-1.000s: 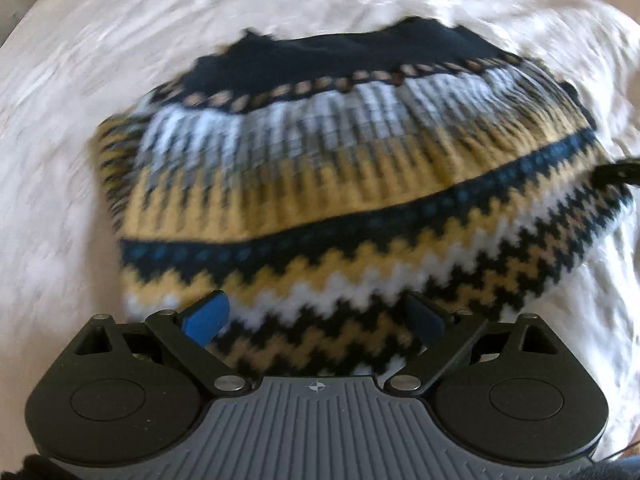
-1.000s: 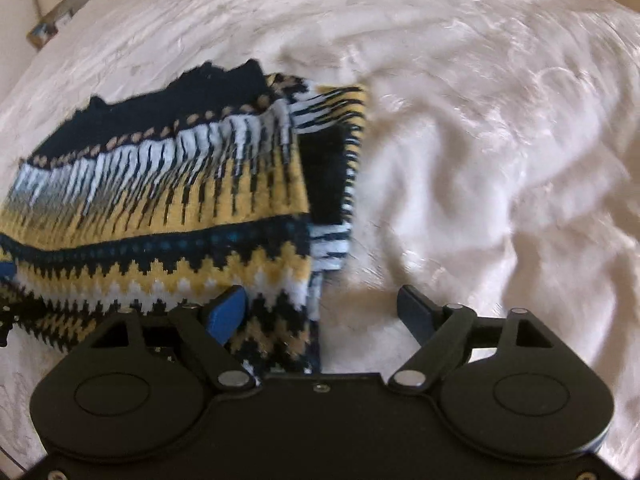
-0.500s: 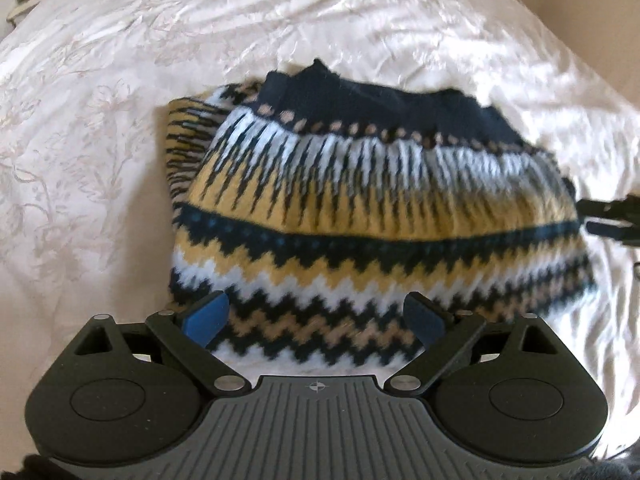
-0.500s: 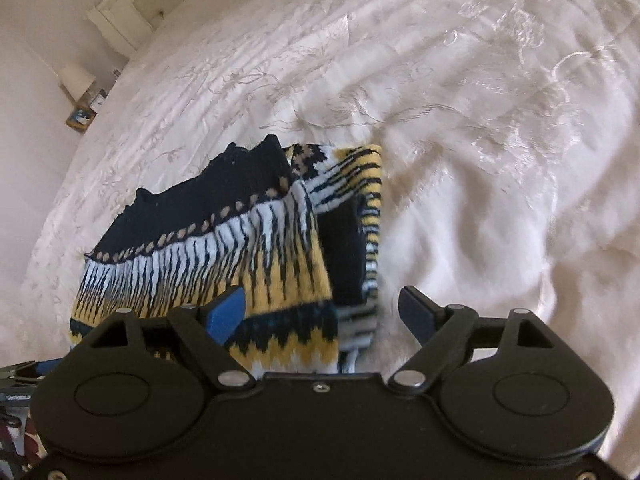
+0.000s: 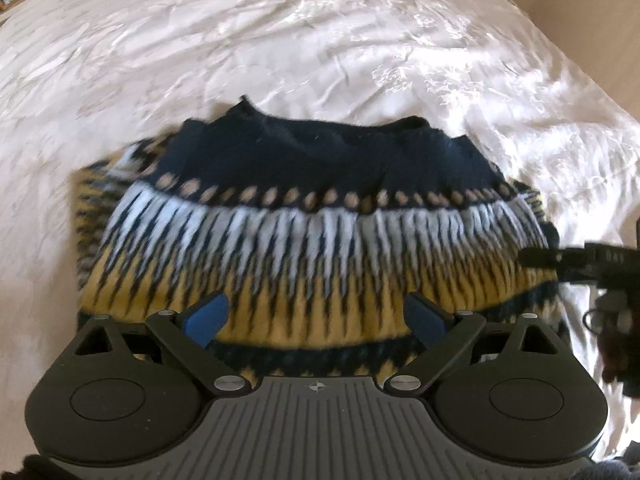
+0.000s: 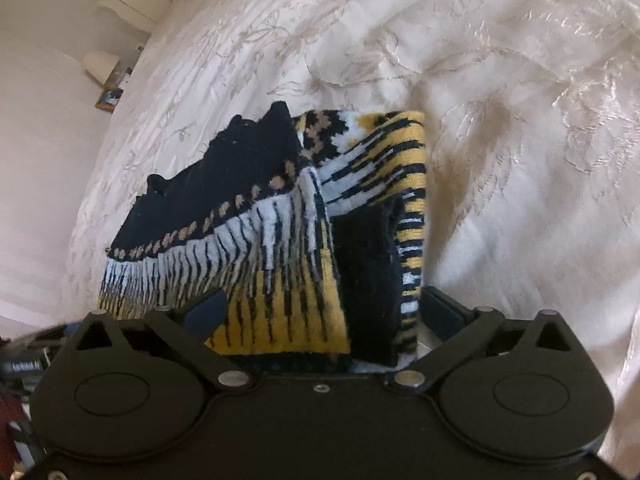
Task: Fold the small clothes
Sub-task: 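Grasp the folded edge of the sweater with the right gripper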
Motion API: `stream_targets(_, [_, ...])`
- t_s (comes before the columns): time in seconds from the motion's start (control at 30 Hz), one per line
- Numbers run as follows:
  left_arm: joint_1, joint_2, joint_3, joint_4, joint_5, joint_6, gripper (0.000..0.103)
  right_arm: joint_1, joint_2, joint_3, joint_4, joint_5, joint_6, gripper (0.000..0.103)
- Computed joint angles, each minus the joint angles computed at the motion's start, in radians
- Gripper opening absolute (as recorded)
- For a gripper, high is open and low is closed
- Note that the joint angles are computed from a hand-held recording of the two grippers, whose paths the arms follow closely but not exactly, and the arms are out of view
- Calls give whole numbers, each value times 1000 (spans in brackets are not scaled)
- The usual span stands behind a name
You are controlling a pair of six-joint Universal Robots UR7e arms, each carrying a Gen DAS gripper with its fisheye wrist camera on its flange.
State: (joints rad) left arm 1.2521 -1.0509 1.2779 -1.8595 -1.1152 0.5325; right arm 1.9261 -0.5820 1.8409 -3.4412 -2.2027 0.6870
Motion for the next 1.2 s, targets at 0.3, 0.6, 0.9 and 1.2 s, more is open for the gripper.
stream_targets(0.3, [-35,100,-28,-53,60,-9,95,-24,3,57,-160,70,-35,103])
stream_targets(0.6, [-34,197,-61,-26,182,-35,103,2,10,12,-56,1,-35,103])
stream_targets(0.9, [-27,218,-94,14,182,-72,103,-2,-5,-9,32,7,-25,103])
stream_targets(1.2, [-27,255,-144,39,195,-88,103,-31,-40,59,-78,116,-15,32])
